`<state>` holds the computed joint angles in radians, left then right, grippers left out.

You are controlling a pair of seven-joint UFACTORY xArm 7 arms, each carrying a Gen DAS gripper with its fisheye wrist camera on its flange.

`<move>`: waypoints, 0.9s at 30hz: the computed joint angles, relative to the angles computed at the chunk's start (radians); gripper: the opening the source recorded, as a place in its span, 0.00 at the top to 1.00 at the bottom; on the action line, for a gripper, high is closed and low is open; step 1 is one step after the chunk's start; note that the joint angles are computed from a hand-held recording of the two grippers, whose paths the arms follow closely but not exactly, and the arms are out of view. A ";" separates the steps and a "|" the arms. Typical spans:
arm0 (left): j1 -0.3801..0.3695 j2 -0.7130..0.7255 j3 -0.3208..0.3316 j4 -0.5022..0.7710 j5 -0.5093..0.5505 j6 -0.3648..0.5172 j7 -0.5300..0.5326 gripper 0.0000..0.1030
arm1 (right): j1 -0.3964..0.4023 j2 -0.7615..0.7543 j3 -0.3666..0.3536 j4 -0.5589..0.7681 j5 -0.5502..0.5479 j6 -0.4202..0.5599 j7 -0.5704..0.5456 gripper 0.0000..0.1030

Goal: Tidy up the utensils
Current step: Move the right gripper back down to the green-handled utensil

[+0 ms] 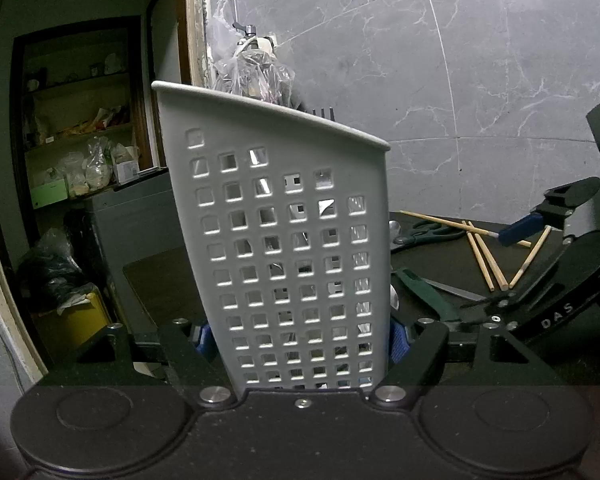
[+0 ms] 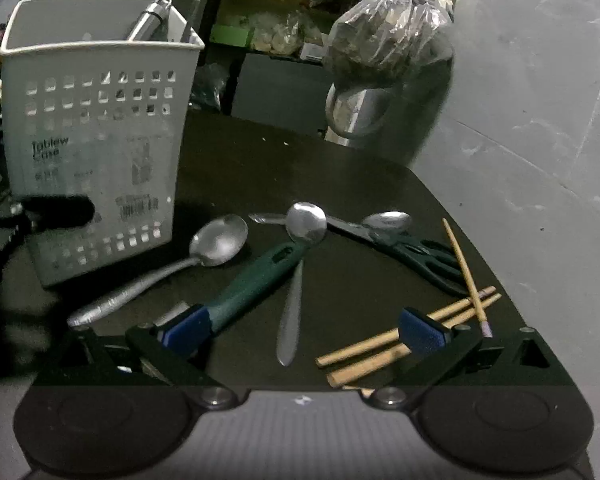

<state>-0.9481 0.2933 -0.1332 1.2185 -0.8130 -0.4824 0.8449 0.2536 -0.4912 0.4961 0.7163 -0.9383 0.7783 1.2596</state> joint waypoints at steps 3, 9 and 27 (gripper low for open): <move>-0.002 -0.003 0.001 -0.001 -0.003 0.001 0.004 0.25 | 0.009 -0.024 0.009 -0.014 0.008 0.020 0.005 0.00; -0.013 0.005 0.006 0.010 -0.026 -0.001 0.028 0.25 | -0.013 -0.008 0.013 -0.003 -0.022 -0.045 0.016 0.00; -0.015 0.009 0.003 0.020 -0.044 0.001 0.049 0.25 | 0.028 0.047 -0.058 0.019 -0.021 -0.130 -0.040 0.36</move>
